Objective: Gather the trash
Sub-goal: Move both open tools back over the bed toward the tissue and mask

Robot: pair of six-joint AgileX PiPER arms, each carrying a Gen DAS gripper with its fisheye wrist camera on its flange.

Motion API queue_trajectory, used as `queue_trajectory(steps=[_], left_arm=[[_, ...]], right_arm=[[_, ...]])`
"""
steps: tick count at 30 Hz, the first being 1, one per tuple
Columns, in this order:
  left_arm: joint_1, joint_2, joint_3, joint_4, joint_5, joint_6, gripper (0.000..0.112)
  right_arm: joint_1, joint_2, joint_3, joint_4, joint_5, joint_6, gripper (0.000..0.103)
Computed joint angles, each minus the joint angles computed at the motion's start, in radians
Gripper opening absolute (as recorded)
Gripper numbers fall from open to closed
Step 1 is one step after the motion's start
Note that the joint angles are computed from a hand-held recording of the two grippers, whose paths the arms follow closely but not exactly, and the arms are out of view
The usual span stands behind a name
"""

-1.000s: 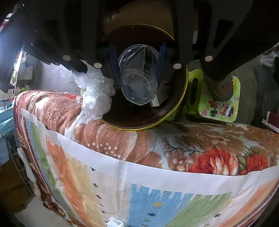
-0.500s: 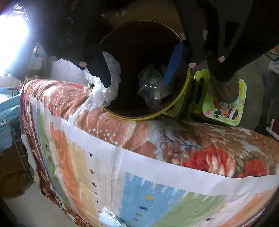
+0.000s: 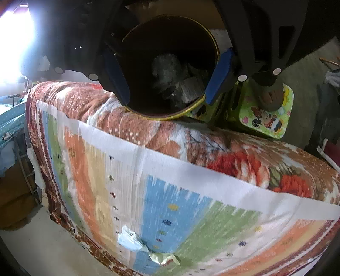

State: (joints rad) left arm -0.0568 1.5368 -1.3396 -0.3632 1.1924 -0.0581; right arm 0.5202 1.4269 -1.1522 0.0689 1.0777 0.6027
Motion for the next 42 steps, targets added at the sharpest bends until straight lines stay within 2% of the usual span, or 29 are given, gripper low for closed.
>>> queue_trajectory(steps=[7, 13, 21, 28, 36, 42], left_arm=[[0.018, 0.024, -0.09, 0.028, -0.004, 0.012, 0.082], [0.002, 0.044, -0.151, 0.111, -0.058, -0.011, 0.097], [0.02, 0.15, -0.3, 0.141, -0.061, -0.034, 0.097], [0.029, 0.217, -0.407, 0.128, -0.141, -0.01, 0.097], [0.105, 0.349, -0.559, -0.025, -0.103, 0.023, 0.097], [0.105, 0.426, -0.647, -0.073, -0.111, 0.065, 0.096]], right_arm=[[0.011, -0.031, -0.048, -0.094, -0.003, 0.044, 0.091], [0.008, -0.021, -0.14, -0.159, -0.028, 0.01, 0.094], [-0.037, 0.033, -0.248, -0.157, -0.082, -0.08, 0.095], [-0.077, 0.087, -0.328, -0.163, -0.123, -0.136, 0.095], [-0.157, 0.159, -0.408, -0.098, -0.185, -0.215, 0.094], [-0.232, 0.23, -0.474, -0.004, -0.215, -0.274, 0.094]])
